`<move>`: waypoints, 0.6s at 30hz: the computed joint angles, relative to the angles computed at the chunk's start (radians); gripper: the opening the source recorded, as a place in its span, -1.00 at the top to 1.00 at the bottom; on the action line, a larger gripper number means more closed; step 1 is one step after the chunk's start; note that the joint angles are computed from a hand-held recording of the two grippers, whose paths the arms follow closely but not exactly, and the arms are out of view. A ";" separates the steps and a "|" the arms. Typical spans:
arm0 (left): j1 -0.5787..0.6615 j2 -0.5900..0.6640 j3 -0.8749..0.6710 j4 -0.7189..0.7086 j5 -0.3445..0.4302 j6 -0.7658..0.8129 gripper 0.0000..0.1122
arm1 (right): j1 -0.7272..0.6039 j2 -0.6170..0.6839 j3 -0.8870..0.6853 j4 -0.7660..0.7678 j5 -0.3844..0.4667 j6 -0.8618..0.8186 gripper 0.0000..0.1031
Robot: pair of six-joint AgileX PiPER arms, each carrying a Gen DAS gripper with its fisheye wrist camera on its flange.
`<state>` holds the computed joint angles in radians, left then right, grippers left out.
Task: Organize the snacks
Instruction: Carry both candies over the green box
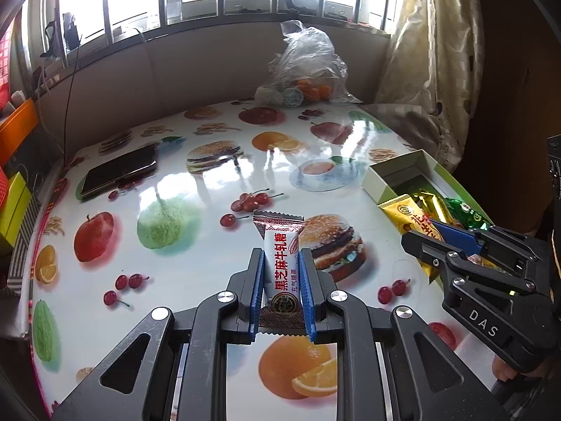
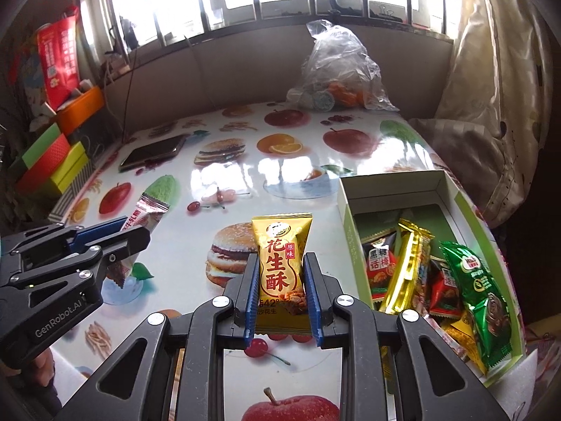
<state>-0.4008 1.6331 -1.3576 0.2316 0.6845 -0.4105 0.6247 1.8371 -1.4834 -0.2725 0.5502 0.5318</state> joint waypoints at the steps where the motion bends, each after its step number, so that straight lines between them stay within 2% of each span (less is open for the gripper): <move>1: -0.005 0.001 -0.004 -0.001 0.002 0.000 0.64 | -0.001 -0.006 0.005 -0.004 0.000 0.005 0.55; 18: -0.126 0.100 -0.161 -0.032 0.039 -0.014 0.64 | -0.082 -0.175 0.199 -0.049 -0.044 0.059 0.55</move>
<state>-0.5270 1.7329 -1.5190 0.1998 0.7233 -0.4243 0.5428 1.6617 -1.2849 -0.3212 0.5067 0.5912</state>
